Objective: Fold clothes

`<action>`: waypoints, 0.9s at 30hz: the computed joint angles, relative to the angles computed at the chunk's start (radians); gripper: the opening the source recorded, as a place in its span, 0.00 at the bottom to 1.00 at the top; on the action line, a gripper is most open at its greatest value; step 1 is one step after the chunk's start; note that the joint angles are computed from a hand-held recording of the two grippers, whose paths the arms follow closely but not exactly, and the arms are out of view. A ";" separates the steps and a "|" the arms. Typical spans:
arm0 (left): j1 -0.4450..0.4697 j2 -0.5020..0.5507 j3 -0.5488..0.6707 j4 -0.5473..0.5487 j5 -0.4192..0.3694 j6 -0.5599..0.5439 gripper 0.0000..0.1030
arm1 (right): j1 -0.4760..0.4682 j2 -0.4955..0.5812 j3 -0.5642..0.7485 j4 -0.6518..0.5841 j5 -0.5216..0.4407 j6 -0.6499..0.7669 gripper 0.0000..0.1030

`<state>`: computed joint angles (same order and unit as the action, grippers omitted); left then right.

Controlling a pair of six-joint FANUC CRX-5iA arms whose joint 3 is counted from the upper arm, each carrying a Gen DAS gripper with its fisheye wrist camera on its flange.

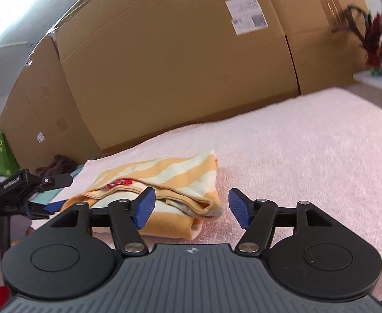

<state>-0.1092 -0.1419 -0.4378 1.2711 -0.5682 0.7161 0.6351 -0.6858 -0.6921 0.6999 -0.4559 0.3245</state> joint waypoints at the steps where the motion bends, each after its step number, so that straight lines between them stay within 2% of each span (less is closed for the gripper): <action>1: 0.012 0.009 0.012 -0.017 -0.027 0.028 0.99 | -0.012 0.006 0.036 -0.128 0.001 0.064 0.64; 4: 0.040 0.036 0.051 -0.065 -0.097 0.103 0.99 | -0.058 0.036 0.110 -0.353 0.000 0.123 0.64; 8: 0.060 0.079 0.102 -0.125 -0.178 0.192 0.99 | -0.110 0.100 0.208 -0.557 -0.058 0.221 0.61; 12: 0.058 0.103 0.094 -0.033 -0.217 0.164 0.99 | -0.162 0.141 0.285 -0.739 -0.090 0.369 0.60; 16: 0.062 0.142 0.122 -0.006 -0.278 0.164 0.99 | -0.254 0.225 0.421 -0.987 -0.200 0.608 0.58; 19: 0.070 0.173 0.157 -0.016 -0.340 0.161 0.99 | -0.310 0.289 0.512 -1.110 -0.291 0.726 0.59; 24: 0.096 0.197 0.183 -0.028 -0.430 0.144 0.99 | -0.421 0.343 0.608 -1.285 -0.436 0.815 0.59; 27: 0.119 0.238 0.246 -0.076 -0.510 0.203 0.99 | -0.449 0.359 0.637 -1.325 -0.489 0.838 0.57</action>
<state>0.0099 0.0961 -0.1918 1.1953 -1.0781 0.9191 0.1865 -0.3270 -0.0553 -0.6255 -0.9454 1.1623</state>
